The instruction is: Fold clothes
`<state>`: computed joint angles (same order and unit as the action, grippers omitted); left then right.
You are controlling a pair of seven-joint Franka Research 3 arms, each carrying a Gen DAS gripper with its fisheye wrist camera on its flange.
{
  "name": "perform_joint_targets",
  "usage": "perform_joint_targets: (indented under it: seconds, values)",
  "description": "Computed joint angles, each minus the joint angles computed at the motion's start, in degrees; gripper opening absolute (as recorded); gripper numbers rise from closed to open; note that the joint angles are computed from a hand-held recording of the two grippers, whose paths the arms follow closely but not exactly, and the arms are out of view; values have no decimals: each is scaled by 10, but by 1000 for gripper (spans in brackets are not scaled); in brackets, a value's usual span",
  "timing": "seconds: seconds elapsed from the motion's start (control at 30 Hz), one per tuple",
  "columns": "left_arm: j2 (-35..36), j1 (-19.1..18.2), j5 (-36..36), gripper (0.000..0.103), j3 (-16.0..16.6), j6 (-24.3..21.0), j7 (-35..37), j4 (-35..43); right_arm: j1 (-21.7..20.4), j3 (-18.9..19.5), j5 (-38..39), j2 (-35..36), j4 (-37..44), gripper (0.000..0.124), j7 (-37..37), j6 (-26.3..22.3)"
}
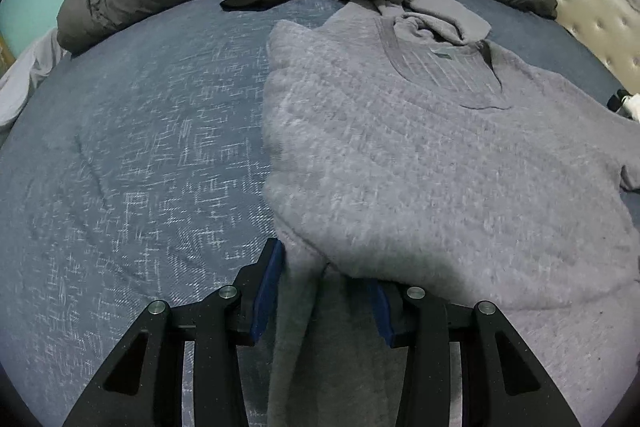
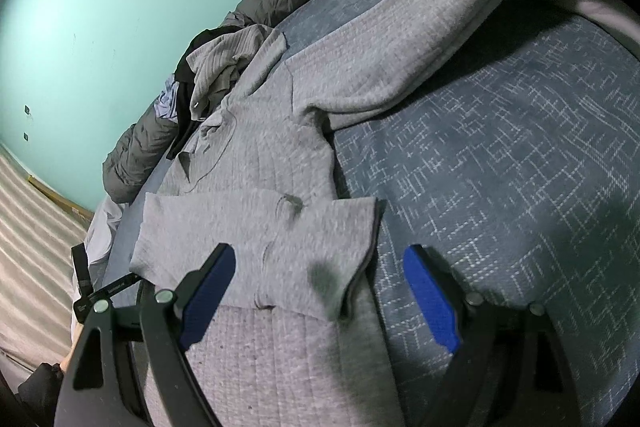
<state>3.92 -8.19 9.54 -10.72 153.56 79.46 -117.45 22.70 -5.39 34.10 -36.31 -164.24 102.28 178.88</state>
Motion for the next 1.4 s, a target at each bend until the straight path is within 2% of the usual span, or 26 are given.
perform_joint_targets:
  seconds: [0.23, 0.27, 0.3, 0.37, 0.5, 0.63, 0.83, 1.03, 1.07, 1.13, 1.17, 1.23, 1.37, 1.4]
  values:
    - [30, 3, 21, 44, 5, 7, -26, 29, 7, -9, 1, 3, 4, 87, -7, -3]
    - [26, 6, 19, 42, 5, 9, -24, 25, 8, -10, 2, 3, 4, 87, -8, -3]
    - [21, 8, 17, 31, 6, 10, -22, 21, 9, -11, 3, 3, 4, 87, -9, -3]
    - [12, 13, 14, 20, 7, 14, -18, 14, 8, -9, 3, 4, 5, 87, -10, -4]
    - [-2, 24, -8, 11, 11, 27, -7, 1, 7, -6, 5, 4, 5, 87, -10, -3]
    - [-2, 32, -43, 11, 13, 33, 8, -3, 8, -7, 5, 4, 5, 87, -12, -3]
    - [-2, 29, -19, 12, 11, 28, 12, -7, 10, -9, 8, 5, 7, 87, -14, -2]
    - [-4, 30, -26, 11, 11, 19, 42, -6, -28, 28, -1, -18, -7, 87, 18, 15]
    - [-5, 30, -27, 11, 11, 18, 47, -7, -11, 12, 0, -22, -9, 86, 14, 23]
    - [-6, 31, -32, 11, 11, 18, 55, -8, 27, -19, 18, -25, -4, 78, -11, 34]
    - [-6, 31, -36, 11, 11, 19, 59, -8, 22, -16, -5, -18, 0, 69, 4, 25]
    - [-7, 32, -49, 11, 11, 20, 68, -9, -13, 18, -19, -6, 13, 65, 15, -8]
    - [-8, 36, -86, 11, 11, 23, 88, -12, -45, 47, -32, 25, 28, 55, 34, -44]
    - [-7, 36, -90, 11, 11, 24, 91, -12, -62, 63, -41, 30, 30, 47, 42, -53]
